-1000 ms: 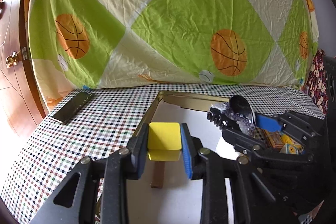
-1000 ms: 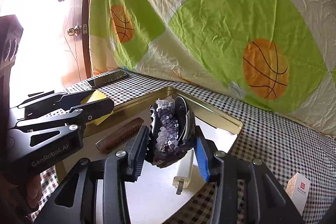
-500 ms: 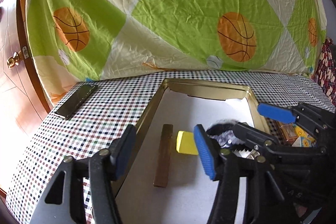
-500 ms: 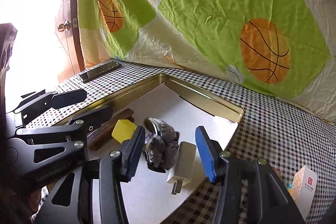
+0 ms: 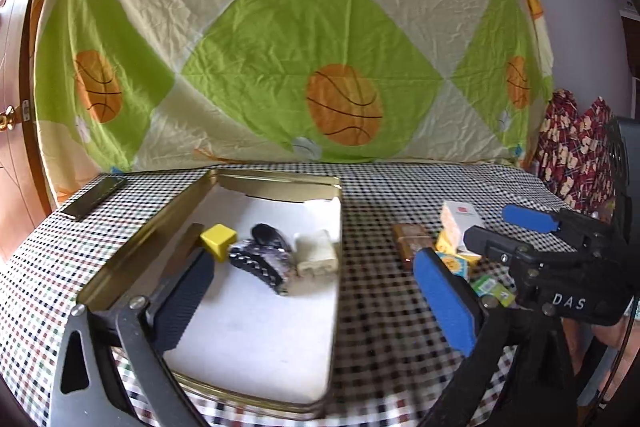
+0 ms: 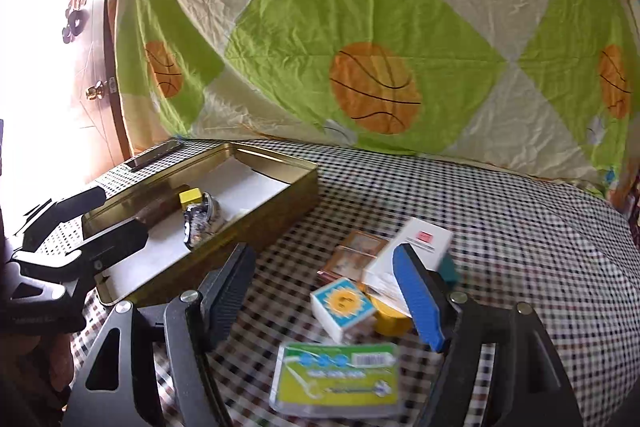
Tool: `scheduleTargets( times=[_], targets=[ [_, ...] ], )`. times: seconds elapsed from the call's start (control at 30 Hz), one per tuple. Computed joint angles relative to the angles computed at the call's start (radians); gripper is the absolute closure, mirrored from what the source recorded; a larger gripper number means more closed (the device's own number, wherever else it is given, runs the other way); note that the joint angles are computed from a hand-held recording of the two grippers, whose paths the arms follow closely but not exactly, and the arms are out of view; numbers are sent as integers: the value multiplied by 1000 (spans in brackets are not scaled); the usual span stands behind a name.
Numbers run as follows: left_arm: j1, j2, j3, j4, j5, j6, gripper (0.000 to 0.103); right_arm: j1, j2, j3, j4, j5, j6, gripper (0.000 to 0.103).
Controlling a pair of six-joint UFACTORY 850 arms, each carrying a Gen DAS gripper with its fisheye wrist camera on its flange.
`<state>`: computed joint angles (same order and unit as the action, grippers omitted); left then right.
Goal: Organize rigid objects
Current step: 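Move both tools back to the pile toward the green and white boxes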
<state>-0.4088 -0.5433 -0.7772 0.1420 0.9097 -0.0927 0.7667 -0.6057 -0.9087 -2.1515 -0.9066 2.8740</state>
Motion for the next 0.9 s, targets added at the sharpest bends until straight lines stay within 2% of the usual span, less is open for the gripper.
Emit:
scheduleTargets(
  times=[0.1,0.27,0.33,0.47,0.6,0.8,0.9],
  targets=[
    [-54,-11,-4,3,-35,-26,1,3,28,62,65,-53,1,25],
    [-153,-36,-54,-68,-172,-12,1,-15,62,133,109,-92,52,24],
    [-189,-52,-88,-114,-251,-2,1,-25,70,151,102,-101,84,24],
    [-252,-82,-135,-282,-332,80,1,-40,77,173,91,-109,121,24],
    [-291,-101,-172,-445,-369,195,1,-49,77,189,91,-117,146,24],
    [-313,-123,-218,-522,-435,252,1,-59,76,202,74,-126,194,24],
    [-321,-140,-250,-591,-473,329,1,-56,75,200,82,-130,186,24]
  ],
)
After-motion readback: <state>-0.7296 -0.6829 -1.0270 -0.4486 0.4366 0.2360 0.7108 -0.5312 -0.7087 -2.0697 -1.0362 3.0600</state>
